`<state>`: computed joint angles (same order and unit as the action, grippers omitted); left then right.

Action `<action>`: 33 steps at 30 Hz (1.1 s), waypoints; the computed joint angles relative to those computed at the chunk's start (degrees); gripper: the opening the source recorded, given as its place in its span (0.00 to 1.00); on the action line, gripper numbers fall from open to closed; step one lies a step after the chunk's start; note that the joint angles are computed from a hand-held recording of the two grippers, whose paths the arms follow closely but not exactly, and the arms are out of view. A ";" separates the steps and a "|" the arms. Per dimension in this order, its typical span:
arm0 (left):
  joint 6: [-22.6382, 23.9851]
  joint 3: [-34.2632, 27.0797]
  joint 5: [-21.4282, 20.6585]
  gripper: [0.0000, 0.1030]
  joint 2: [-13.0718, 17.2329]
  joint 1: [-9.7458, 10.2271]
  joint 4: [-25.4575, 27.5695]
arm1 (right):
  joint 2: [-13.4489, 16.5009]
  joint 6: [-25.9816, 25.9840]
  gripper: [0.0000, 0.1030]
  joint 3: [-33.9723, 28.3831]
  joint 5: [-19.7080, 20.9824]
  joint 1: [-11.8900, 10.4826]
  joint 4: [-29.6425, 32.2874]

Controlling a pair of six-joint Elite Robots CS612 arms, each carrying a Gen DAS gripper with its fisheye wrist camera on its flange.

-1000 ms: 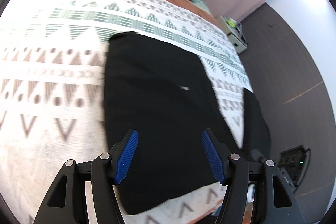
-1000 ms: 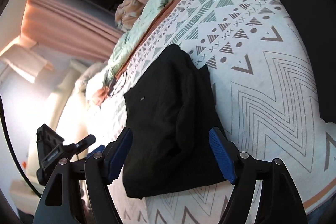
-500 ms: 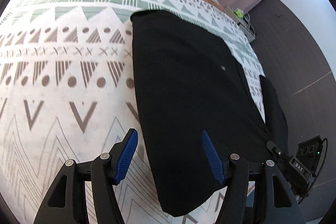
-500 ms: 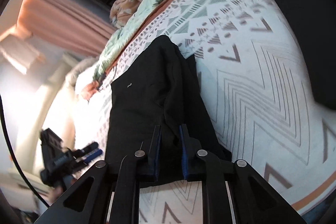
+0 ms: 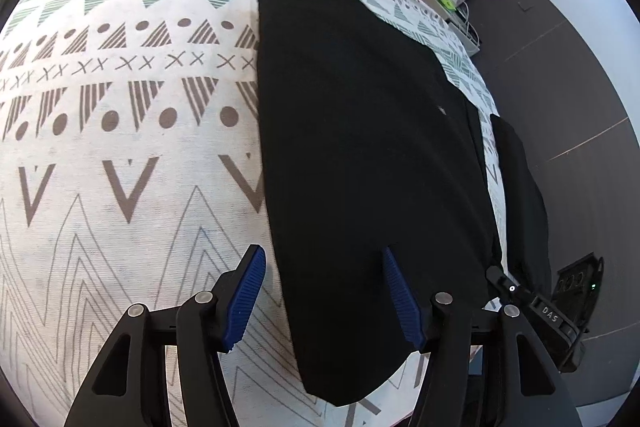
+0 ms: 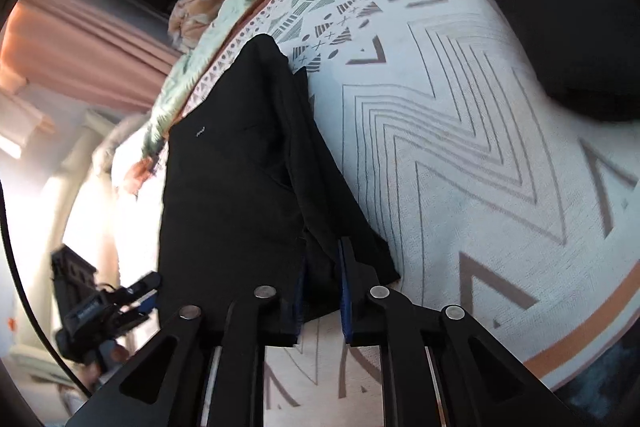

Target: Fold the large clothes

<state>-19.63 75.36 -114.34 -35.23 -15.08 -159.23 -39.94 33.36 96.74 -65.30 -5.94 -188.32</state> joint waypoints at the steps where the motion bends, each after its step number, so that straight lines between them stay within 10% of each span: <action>1: -0.09 0.02 0.07 0.60 0.00 -0.03 -0.62 | -0.14 0.04 0.25 -0.05 -0.20 0.04 -0.11; 5: -1.12 -0.64 0.37 0.61 0.43 -0.03 -1.88 | -0.80 -0.11 0.62 -1.03 -1.78 -0.06 0.43; 33: -5.49 -16.83 4.93 0.62 8.15 0.81 7.84 | 10.15 -5.53 0.74 -26.71 15.45 -2.67 26.14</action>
